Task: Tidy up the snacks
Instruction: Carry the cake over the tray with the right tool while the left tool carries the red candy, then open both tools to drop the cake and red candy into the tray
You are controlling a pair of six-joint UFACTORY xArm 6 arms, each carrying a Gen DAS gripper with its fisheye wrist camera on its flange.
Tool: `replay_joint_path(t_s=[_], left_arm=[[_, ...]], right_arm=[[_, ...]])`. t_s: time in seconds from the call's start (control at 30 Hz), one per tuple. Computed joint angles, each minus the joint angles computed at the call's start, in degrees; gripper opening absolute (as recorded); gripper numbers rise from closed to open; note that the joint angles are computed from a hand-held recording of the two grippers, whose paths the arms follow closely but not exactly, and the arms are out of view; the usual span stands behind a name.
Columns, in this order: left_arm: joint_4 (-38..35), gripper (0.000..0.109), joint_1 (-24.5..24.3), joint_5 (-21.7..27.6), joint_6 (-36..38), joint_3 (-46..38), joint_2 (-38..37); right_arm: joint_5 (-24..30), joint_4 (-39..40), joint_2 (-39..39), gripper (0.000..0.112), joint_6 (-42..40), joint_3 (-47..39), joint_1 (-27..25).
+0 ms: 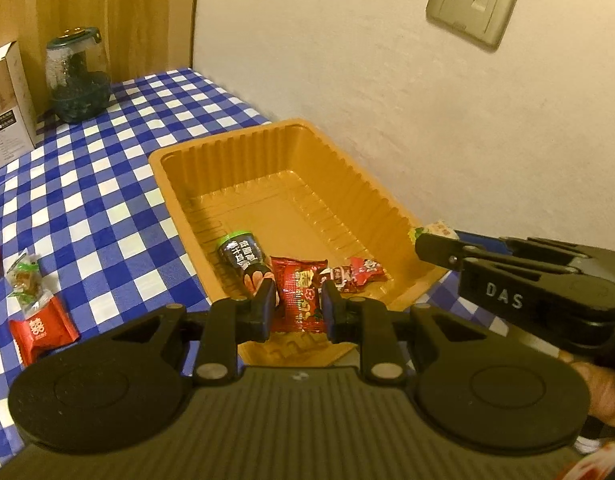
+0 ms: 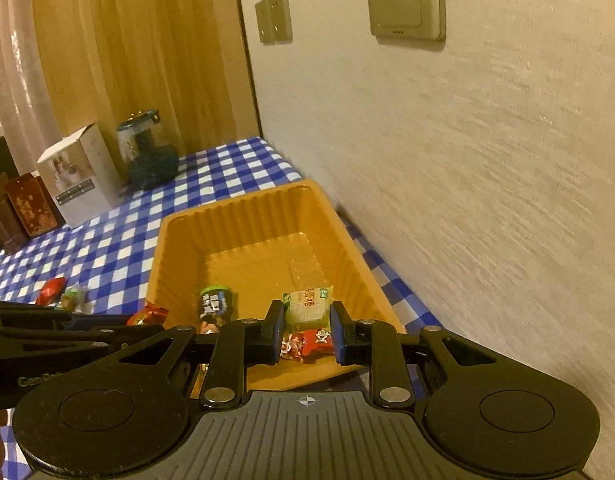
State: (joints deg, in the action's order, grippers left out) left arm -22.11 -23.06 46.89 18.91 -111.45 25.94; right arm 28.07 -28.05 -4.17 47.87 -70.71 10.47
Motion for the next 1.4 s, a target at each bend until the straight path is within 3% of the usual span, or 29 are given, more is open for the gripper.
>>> replay_joint_path(t_s=[0.13, 0.53, 1.0, 1.07, 1.1, 1.2, 1.4], left_arm=[[-0.3, 0.031, -0.2, -2.1, 0.2, 0.4, 0.5], [0.7, 0.031, 2.5, -6.3, -1.0, 10.2, -6.2], [0.3, 0.031, 3.7, -6.5, -1.1, 11.7, -7.1], [0.5, 0.031, 3.9, -6.5, -1.2, 11.6, -7.0], [0.6, 0.031, 4.0, -6.5, -1.3, 11.7, -7.1], [0.7, 0.031, 4.3, -6.8, -1.5, 12.5, -7.6], [1.2, 0.031, 5.0, -7.0, -2.3, 14.1, -9.0]], right_arm=[[-0.3, 0.3, 0.1, 0.024, -0.2, 0.3, -0.1], [-1.5, 2.3, 0.6, 0.024, -1.7, -0.5, 0.3], [-4.7, 6.1, 4.6, 0.025, -4.2, -3.5, 0.7], [-6.3, 9.3, 5.2, 0.04, -5.7, -3.4, 0.5], [-6.3, 9.2, 5.2, 0.057, -4.7, -3.4, 0.4], [-7.9, 9.5, 4.9, 0.06, -3.2, -2.5, 0.0], [-5.9, 7.2, 3.2, 0.06, 0.2, -1.7, 0.2]])
